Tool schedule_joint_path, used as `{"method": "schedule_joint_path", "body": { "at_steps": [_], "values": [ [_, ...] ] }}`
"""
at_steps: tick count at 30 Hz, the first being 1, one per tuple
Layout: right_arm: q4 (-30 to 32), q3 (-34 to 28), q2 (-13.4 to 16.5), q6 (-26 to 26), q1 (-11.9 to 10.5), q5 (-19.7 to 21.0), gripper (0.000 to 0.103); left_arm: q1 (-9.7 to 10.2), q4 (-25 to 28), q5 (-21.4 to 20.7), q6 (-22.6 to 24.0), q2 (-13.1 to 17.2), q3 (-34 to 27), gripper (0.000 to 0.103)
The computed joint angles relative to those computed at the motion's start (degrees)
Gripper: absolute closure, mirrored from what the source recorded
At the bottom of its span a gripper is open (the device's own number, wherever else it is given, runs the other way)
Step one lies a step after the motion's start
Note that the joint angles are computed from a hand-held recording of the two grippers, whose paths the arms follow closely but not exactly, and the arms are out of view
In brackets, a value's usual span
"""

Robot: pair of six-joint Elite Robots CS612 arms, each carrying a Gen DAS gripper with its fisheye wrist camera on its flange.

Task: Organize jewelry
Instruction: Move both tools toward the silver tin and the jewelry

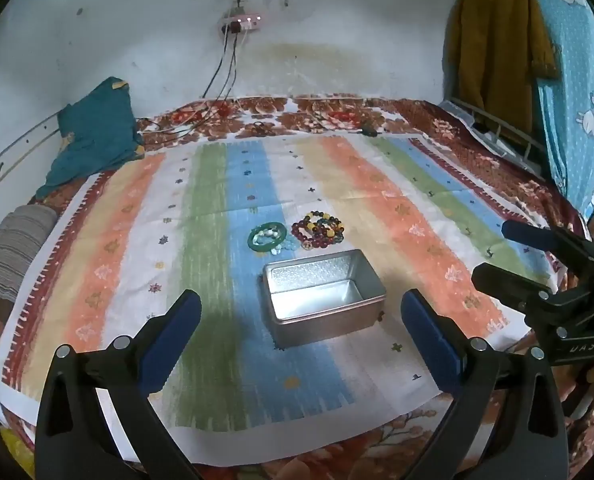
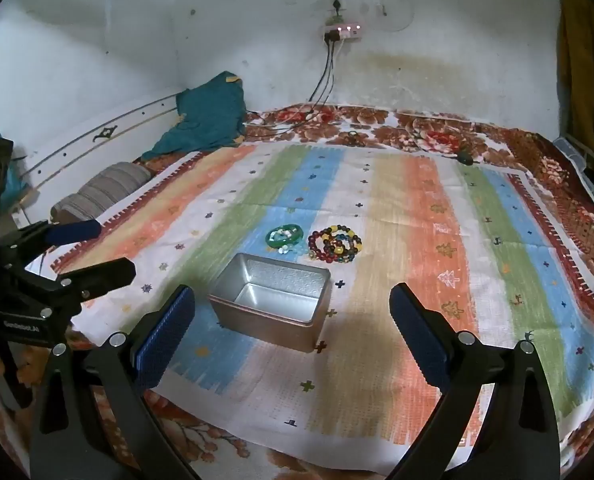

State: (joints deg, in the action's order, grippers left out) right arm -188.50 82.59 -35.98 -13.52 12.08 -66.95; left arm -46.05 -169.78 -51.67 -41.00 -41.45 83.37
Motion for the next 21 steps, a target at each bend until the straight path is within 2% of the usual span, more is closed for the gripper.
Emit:
{"method": "schedule_joint_path", "body": {
  "at_steps": [5, 7, 10, 13, 17, 21],
  "values": [
    [0.07, -0.13, 0.08, 0.03, -0.01, -0.01, 0.004, -0.54, 2.16, 1.38, -0.47, 0.21, -0.56, 0.006],
    [-0.03, -0.11, 0.09, -0.02, 0.06, -0.2, 0.004, -0.7, 0.31, 1.18, -0.69, 0.06, -0.06, 0.006],
    [-0.47, 0.19, -0.04, 0.02, 0.27, -0.58, 0.004, 0.19, -3.1, -1.04, -0.44, -0.23, 1.03, 0.006],
    [0.16, -0.32, 0.16, 0.35, -0.01, 0.24, 0.004, 0.1, -3.55, -1.06, -0.08, -0.23, 1.16, 0.006],
    [-0.64, 0.07, 0.12, 0.45, -0.03, 0.43, 0.004, -0.15, -1.58, 0.65, -0.7, -0.3, 1.03, 0.006],
    [-1.91, 0.27, 0.07, 0.36, -0.25, 0.65, 0.004, -0.46, -3.22, 1.92, 0.1, -0.35, 1.44, 0.006]
  ]
}}
